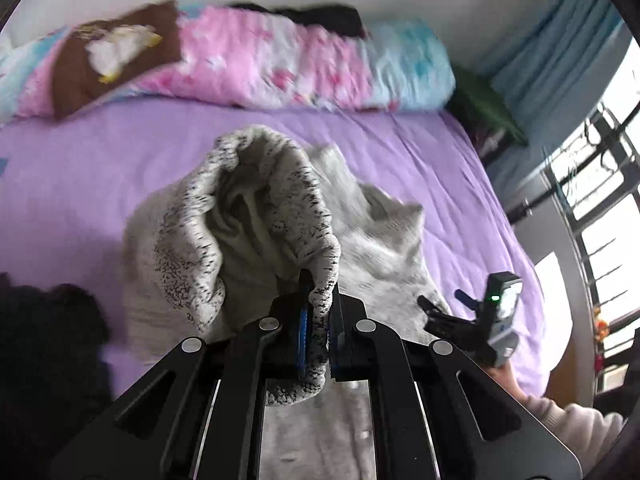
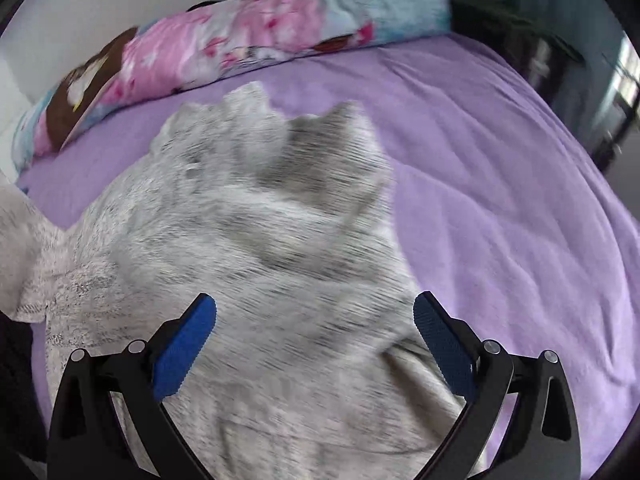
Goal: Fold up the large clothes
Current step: 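Grasp the other sleeve cuff with the left gripper and lift it, then fold the held cuff across the jacket body toward the right tool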
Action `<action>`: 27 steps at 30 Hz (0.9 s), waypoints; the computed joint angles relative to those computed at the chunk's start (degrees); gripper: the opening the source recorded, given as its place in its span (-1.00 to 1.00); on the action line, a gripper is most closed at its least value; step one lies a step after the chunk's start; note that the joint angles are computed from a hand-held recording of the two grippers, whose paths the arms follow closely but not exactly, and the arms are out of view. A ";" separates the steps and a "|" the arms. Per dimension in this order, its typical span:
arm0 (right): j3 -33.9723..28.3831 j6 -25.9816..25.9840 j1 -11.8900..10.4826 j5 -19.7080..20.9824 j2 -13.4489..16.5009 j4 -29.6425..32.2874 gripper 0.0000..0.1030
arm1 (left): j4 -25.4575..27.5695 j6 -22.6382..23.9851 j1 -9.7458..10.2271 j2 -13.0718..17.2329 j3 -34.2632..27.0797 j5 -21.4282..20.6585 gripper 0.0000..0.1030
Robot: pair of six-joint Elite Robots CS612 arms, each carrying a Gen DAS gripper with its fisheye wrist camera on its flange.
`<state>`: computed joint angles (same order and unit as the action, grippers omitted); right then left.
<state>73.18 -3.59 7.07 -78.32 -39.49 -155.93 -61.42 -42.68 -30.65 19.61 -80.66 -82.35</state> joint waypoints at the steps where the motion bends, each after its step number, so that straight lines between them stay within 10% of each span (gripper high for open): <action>1: 0.57 -0.08 -0.54 0.23 -0.19 -0.17 0.88 | -1.10 0.44 -0.24 -0.10 1.53 -0.68 -0.88; 15: 3.09 1.54 -5.14 3.19 1.33 1.48 0.88 | -13.70 1.30 -3.21 -3.06 26.84 -5.13 -0.88; 23: 3.47 -1.72 -4.68 3.65 1.78 1.44 0.88 | -13.42 7.35 -5.47 -3.37 33.97 3.09 -0.77; 25: 3.76 -3.10 -4.52 2.64 1.55 1.42 0.88 | -13.32 8.73 -5.95 -3.29 34.09 4.28 -0.50; 27: 4.15 -3.53 -4.50 1.96 1.15 1.34 0.88 | -13.96 10.87 -6.19 -3.20 33.62 3.66 0.73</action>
